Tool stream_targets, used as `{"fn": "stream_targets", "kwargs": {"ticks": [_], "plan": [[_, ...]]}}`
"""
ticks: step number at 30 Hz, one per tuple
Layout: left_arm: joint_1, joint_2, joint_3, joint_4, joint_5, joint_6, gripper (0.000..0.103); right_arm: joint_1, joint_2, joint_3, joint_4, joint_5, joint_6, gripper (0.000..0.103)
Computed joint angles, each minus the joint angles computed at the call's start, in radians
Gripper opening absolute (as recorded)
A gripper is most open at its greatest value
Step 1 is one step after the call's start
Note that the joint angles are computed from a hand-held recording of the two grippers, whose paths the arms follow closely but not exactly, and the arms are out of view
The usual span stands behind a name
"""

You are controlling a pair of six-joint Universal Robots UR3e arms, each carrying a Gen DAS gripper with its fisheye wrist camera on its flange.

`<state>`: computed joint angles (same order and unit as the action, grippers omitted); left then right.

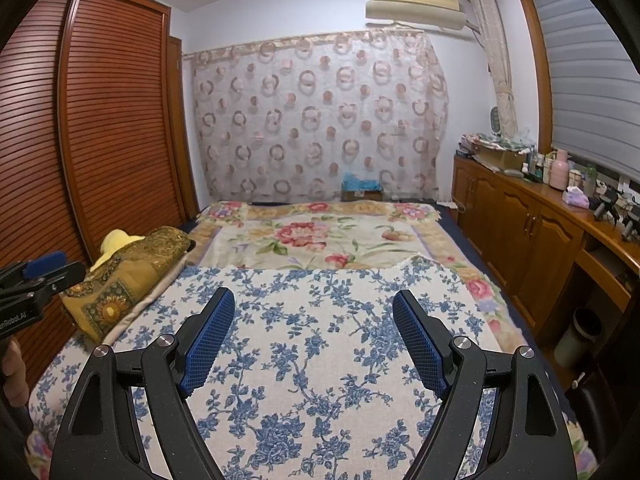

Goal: Fold small clothes

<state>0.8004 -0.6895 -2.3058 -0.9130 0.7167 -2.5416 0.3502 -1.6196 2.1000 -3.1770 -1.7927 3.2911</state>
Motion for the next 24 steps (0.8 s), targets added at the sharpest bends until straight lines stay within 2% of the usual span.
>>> {"fn": "stream_targets", "kwargs": {"ticks": [24], "plan": [[0.017, 0.011, -0.001, -0.018, -0.012, 0.016, 0.06, -0.002, -0.009, 0.002, 0.007, 0.001, 0.0, 0.083]]}}
